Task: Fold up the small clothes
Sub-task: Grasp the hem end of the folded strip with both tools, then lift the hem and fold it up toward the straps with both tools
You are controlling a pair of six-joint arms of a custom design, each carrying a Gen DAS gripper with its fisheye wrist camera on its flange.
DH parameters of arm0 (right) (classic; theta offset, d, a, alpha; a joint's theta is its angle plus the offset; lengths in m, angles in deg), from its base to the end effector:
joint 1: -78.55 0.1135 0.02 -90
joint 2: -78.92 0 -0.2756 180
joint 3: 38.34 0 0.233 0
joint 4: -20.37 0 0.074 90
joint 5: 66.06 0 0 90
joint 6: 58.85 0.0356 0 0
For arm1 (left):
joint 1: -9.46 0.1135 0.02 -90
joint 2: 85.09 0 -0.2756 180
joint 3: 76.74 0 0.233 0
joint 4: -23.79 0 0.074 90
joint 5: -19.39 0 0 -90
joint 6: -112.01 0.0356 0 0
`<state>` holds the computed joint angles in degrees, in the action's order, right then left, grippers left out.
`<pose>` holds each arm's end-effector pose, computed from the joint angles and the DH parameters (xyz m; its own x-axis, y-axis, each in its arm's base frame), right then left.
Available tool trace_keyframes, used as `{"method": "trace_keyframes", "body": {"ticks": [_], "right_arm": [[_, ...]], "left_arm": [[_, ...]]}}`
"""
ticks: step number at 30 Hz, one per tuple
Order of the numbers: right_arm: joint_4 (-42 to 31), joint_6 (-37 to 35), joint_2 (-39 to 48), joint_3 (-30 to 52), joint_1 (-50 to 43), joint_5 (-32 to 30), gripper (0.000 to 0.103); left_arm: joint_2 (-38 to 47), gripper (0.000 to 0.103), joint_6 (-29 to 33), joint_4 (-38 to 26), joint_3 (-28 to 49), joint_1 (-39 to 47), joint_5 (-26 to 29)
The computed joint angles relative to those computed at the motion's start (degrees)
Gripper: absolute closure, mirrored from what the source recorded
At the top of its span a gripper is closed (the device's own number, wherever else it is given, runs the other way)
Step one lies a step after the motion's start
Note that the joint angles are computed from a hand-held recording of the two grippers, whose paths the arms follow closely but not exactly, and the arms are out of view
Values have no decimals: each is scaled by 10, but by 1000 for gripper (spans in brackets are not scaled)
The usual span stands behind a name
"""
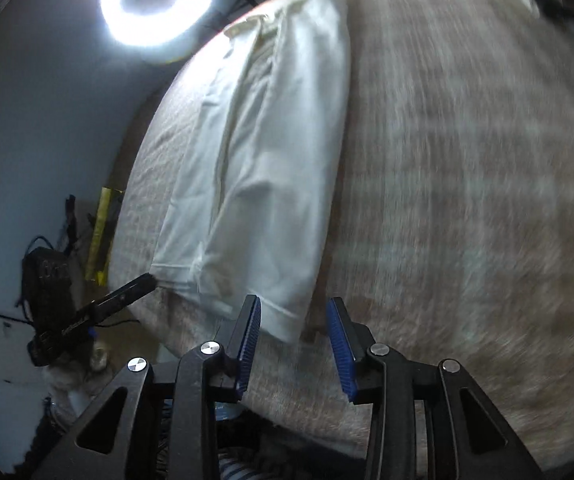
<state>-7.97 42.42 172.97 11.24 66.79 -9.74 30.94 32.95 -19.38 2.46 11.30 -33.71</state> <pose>0.2354 -0.0288 0.1262 -0.9155 0.3567 -0.1863 0.1918 0.7937 0.5773 0.3457 -0.0103 0.1206 -0.9515 0.1213 -0.2827 0.2639 0.7940 -0.5476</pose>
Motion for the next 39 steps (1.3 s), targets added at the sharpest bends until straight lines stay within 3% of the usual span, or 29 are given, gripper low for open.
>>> {"method": "trace_keyframes", "body": {"ticks": [1, 4, 6, 8, 10, 18, 23, 28, 39], "right_arm": [[6, -1, 13, -4, -10, -21, 69], [25, -19, 67, -11, -43, -111, 77], [51, -21, 84, -18, -51, -122, 82], [58, -28, 94, -15, -59, -123, 96], [52, -40, 97, -9, -65, -114, 101], [-11, -111, 12, -33, -106, -135, 101], [8, -108, 71, -24, -93, -92, 102], [-15, -137, 83, -7, -120, -120, 102], [-61, -170, 96, 61, -179, -185, 102]], "left_arm": [[7, 86, -1, -6, 6, 0, 7], [13, 96, -10, 3, 8, -6, 9], [19, 98, -16, 3, 13, -6, 18], [18, 100, -26, 14, 12, -9, 17], [11, 100, -26, 18, 8, -6, 20], [-27, 101, 12, 24, -28, -1, 10], [-5, 101, 10, 16, -17, -2, 2], [-23, 101, 20, 7, -9, -2, 9], [-5, 101, -31, -24, 92, -21, 39]]}}
